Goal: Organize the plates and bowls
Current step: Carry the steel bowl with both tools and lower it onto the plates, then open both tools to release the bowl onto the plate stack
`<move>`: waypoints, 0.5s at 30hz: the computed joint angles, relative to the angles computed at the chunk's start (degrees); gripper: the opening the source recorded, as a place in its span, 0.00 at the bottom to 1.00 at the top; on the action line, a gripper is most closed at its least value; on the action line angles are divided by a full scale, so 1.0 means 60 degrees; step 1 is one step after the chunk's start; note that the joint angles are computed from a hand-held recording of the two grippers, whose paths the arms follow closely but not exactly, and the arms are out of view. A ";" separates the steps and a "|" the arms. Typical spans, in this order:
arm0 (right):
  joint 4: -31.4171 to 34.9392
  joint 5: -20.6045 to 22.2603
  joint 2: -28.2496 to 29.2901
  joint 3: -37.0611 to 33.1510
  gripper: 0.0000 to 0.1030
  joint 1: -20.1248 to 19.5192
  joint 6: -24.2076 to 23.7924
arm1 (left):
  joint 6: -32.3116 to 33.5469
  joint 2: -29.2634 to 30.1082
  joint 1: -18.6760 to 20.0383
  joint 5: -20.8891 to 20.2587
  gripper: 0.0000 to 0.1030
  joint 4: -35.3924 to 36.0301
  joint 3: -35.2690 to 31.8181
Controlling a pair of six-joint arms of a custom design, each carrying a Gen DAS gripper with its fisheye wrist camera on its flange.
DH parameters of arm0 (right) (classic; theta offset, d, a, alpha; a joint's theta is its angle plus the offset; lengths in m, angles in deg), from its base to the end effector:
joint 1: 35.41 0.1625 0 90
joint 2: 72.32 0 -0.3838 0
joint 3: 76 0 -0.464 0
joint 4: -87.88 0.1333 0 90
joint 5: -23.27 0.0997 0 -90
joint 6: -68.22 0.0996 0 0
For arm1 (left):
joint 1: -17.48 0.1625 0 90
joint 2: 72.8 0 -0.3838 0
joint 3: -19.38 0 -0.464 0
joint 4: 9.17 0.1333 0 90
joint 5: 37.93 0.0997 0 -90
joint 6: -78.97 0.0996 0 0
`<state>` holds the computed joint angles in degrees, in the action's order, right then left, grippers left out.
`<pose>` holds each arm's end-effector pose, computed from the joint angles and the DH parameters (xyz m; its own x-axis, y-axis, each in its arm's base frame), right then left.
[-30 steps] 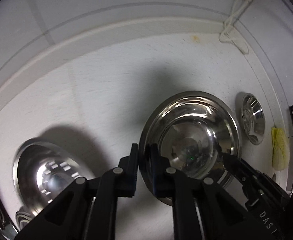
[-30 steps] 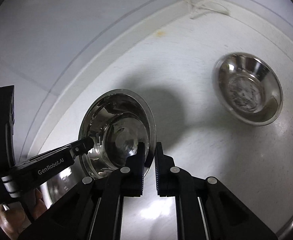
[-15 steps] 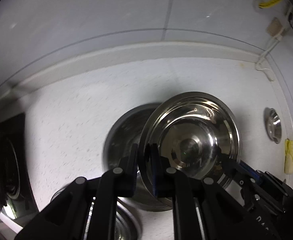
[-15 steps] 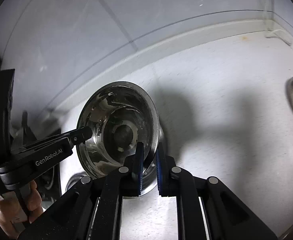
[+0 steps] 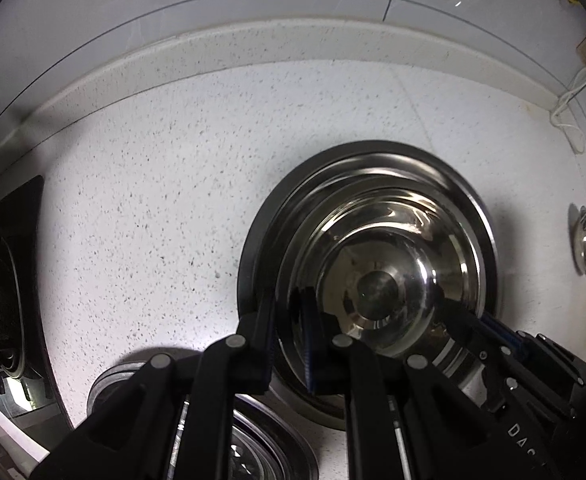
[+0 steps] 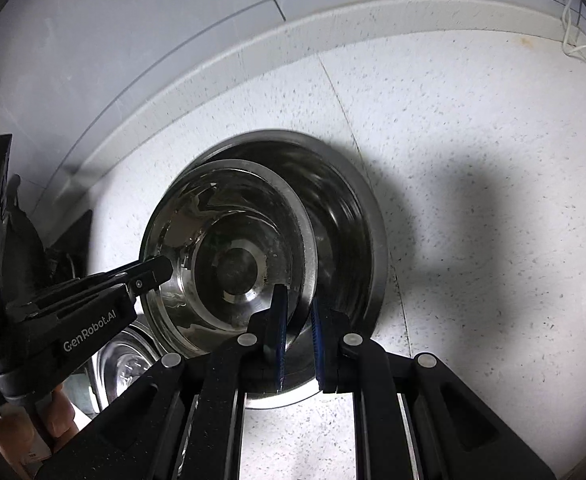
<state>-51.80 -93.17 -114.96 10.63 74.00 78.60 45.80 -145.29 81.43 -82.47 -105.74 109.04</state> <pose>0.3246 -0.6535 0.0214 -0.9047 -0.0826 0.4180 -0.1705 0.9693 -0.1774 -0.0993 -0.6682 0.3045 -0.7154 -0.1267 -0.6871 0.0481 0.9722 -0.2293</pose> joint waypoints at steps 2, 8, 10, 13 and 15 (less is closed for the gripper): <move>0.0070 -0.0053 0.0062 -0.0044 0.10 -0.0001 -0.0035 | -0.0071 0.0123 0.0011 0.0008 0.11 -0.0007 0.0002; 0.0071 -0.0321 0.0332 -0.0198 0.10 0.0052 -0.0188 | 0.0040 0.0251 0.0072 0.0074 0.11 -0.0064 0.0025; 0.0064 -0.0365 0.0362 -0.0215 0.10 0.0054 -0.0259 | 0.0081 0.0252 0.0066 0.0112 0.11 -0.0094 0.0044; 0.0088 -0.0418 0.0435 -0.0277 0.11 0.0067 -0.0326 | 0.0077 0.0233 0.0058 0.0086 0.11 -0.0080 0.0030; 0.0161 -0.0524 0.0473 -0.0325 0.12 0.0095 -0.0406 | 0.0105 0.0234 0.0097 0.0063 0.11 -0.0110 0.0019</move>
<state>-50.84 -96.32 -112.12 8.68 74.57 76.17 46.43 -143.88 82.02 -82.09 -106.40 109.16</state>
